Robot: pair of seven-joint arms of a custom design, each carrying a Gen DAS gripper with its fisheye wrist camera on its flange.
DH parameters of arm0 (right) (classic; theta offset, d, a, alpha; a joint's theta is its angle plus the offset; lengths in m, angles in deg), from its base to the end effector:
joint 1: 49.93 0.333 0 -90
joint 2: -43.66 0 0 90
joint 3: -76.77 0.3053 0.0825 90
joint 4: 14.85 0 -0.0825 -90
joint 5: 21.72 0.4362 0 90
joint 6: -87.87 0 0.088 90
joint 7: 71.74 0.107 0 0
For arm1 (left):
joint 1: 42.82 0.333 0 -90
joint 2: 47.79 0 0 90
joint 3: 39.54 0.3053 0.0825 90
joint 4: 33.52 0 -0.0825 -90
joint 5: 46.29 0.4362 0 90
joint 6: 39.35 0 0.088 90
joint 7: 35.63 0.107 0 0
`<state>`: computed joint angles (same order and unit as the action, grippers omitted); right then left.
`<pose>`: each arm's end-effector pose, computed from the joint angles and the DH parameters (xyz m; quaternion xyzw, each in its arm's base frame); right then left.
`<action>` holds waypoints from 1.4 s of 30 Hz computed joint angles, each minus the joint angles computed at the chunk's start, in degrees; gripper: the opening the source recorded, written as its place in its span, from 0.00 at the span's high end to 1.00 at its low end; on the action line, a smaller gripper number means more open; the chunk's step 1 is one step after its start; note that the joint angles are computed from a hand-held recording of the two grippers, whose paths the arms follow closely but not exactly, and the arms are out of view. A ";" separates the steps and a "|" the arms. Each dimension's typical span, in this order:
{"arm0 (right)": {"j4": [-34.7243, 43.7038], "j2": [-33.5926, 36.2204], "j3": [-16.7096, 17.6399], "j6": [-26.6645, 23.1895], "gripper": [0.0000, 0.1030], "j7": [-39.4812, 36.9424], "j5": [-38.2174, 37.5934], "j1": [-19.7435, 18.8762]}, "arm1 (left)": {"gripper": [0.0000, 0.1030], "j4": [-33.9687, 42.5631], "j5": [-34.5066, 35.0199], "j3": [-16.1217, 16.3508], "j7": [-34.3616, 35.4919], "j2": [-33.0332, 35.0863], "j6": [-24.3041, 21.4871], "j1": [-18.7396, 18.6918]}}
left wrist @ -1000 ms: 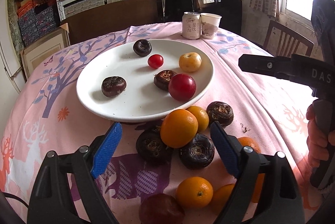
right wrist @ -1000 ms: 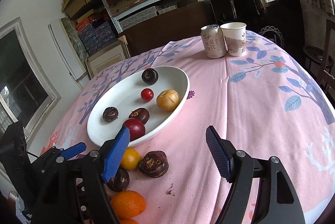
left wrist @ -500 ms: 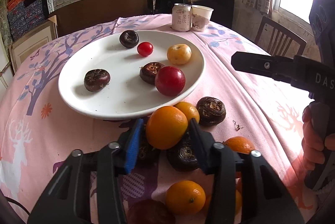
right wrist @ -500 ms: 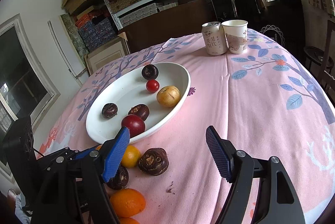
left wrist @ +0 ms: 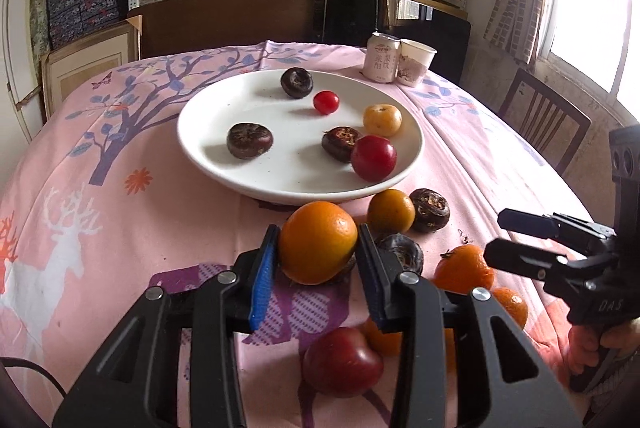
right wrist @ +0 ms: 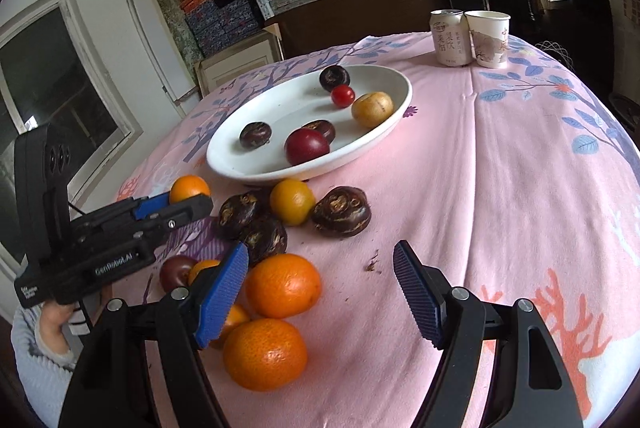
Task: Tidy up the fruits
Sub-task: 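Grasp an orange with the left tool while the right tool grasps another orange, then carry both oranges onto the white plate and open both tools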
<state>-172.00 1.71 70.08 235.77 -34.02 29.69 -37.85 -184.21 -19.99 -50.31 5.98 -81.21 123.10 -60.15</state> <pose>0.4162 0.0284 0.4528 -0.7428 0.5122 -0.0863 0.4223 0.3978 -0.2399 0.4820 -0.6315 0.6588 -0.3322 0.2384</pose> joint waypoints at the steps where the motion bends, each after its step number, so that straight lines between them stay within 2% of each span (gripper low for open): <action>1: -0.17 -0.17 0.39 -0.40 0.26 -0.08 -0.68 -0.02 | 0.63 -0.53 -0.32 0.24 -0.36 -0.60 -0.02 0.07; 6: 0.64 1.06 1.02 -2.94 0.29 1.07 -3.12 -0.33 | 0.63 -1.63 -0.94 0.76 -0.90 -1.88 0.21 0.19; 11: 3.05 4.40 0.72 -8.04 0.43 2.37 -4.40 -0.65 | 0.63 -1.08 -0.61 0.31 -0.23 -1.21 -0.58 0.00; 15: 3.46 4.98 0.68 -9.27 0.44 1.99 -3.07 -0.90 | 0.63 -1.05 -0.84 0.41 -0.16 -1.06 -0.86 -0.12; 18: 4.44 5.94 -0.37 -11.57 0.56 1.05 -1.62 -0.64 | 0.63 -0.74 -1.27 0.63 0.19 -0.50 -1.60 -0.32; 23: 4.08 5.29 0.22 -10.97 0.57 0.59 0.06 -1.54 | 0.63 -0.72 -1.89 0.80 0.40 -0.30 -2.38 -0.26; 28: 2.86 4.09 1.22 -5.11 0.57 1.62 1.15 -2.67 | 0.63 -1.13 -2.67 1.14 0.23 -0.65 -2.93 -0.23; 38: 3.38 5.60 1.18 -4.95 0.57 4.26 -1.88 -2.52 | 0.63 -0.19 -6.62 3.03 3.47 1.53 -5.39 -1.80; 42: 3.23 5.39 0.97 -4.93 0.57 4.24 -1.99 -2.38 | 0.63 -0.29 -6.60 2.15 3.35 1.33 -5.35 -1.15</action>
